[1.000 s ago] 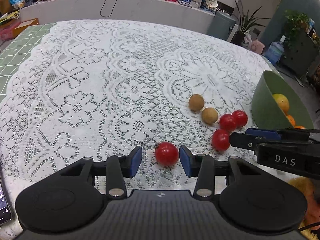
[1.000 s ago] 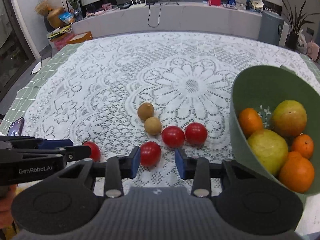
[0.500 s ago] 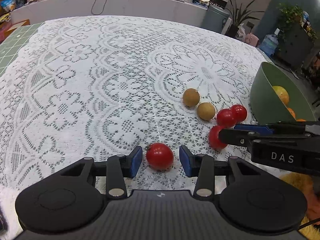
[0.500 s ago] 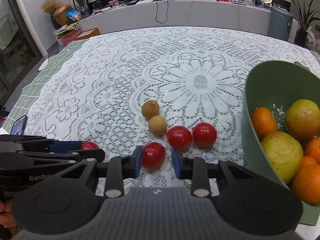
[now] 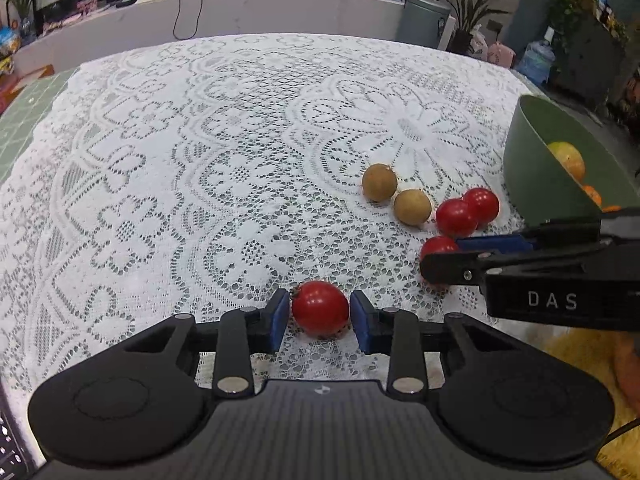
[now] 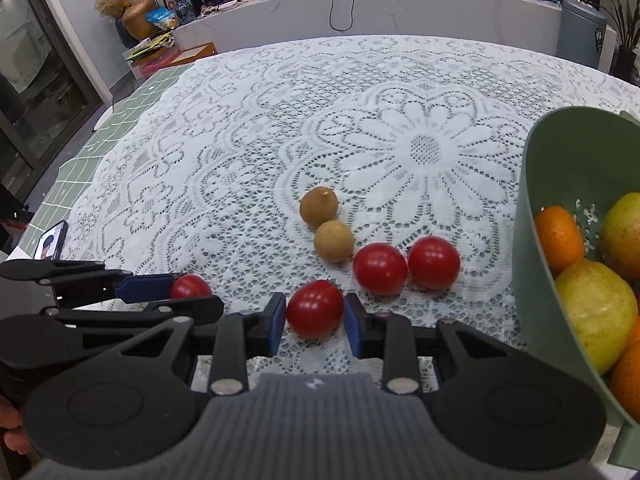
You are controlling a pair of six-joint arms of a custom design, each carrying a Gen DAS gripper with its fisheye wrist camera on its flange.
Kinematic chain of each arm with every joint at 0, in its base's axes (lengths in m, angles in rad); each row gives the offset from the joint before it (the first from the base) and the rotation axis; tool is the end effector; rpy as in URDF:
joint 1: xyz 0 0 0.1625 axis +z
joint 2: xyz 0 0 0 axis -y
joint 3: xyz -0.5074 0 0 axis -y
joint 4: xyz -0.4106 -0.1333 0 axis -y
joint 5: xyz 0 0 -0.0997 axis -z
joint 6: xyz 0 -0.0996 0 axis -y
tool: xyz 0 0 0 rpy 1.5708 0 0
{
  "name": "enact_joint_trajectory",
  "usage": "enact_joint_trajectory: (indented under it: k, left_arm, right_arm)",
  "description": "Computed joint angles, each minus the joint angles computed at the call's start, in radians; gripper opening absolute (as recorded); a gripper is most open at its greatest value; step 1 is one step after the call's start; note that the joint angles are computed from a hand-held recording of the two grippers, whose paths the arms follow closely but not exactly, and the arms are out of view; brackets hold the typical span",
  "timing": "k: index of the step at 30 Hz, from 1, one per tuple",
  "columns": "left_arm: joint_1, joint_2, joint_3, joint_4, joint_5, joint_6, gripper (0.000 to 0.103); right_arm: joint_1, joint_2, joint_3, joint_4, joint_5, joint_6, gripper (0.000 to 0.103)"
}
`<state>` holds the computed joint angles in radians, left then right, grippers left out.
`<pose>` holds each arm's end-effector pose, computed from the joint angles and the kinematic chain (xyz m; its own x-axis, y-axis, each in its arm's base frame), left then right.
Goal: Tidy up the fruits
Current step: 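Grasp a red tomato with the right tool while the left tool grasps another tomato, then carry both red tomatoes over the green colander with both tools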
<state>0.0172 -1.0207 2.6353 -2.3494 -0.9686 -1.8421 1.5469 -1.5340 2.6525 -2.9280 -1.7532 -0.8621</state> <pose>-0.2499 -0.1940 0.0558 -0.7546 -0.2339 -0.6131 0.2116 0.7977 -0.5647 0.1076 -0.3208 0.2286 -0.6568 -0.6943 0.2942 -0.7305 0.6826 -0.0201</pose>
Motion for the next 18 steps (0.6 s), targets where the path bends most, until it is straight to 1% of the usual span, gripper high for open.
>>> enact_joint_trajectory:
  k: [4,7,8,11,13,16,18]
  left_arm:
    - [0.005,0.016,-0.018,0.029,-0.004,0.038,0.039]
    - [0.005,0.023,-0.026,0.041,-0.005,0.05,0.035]
    - [0.005,0.023,-0.026,0.043,-0.004,0.046,0.034]
    - [-0.004,0.012,-0.012,0.024,0.001,0.02,0.033]
    - [-0.014,0.004,-0.006,0.012,0.011,0.004,0.033]
    - [-0.032,-0.002,-0.012,0.041,0.027,-0.033,0.033]
    - [-0.044,-0.014,-0.011,0.042,0.047,-0.055,0.033]
  right_arm:
    - [0.006,0.011,0.003,-0.014,-0.01,-0.003,0.029]
    - [0.008,0.011,0.003,-0.015,-0.012,-0.005,0.028]
    - [0.007,0.009,0.004,-0.017,-0.011,-0.007,0.028]
    - [0.005,0.0,0.012,-0.03,-0.004,-0.02,0.028]
    - [0.001,-0.015,0.02,-0.038,0.011,-0.034,0.028]
    - [-0.005,-0.043,0.031,-0.052,0.037,-0.057,0.027]
    - [-0.013,-0.077,0.031,-0.034,0.063,-0.062,0.027]
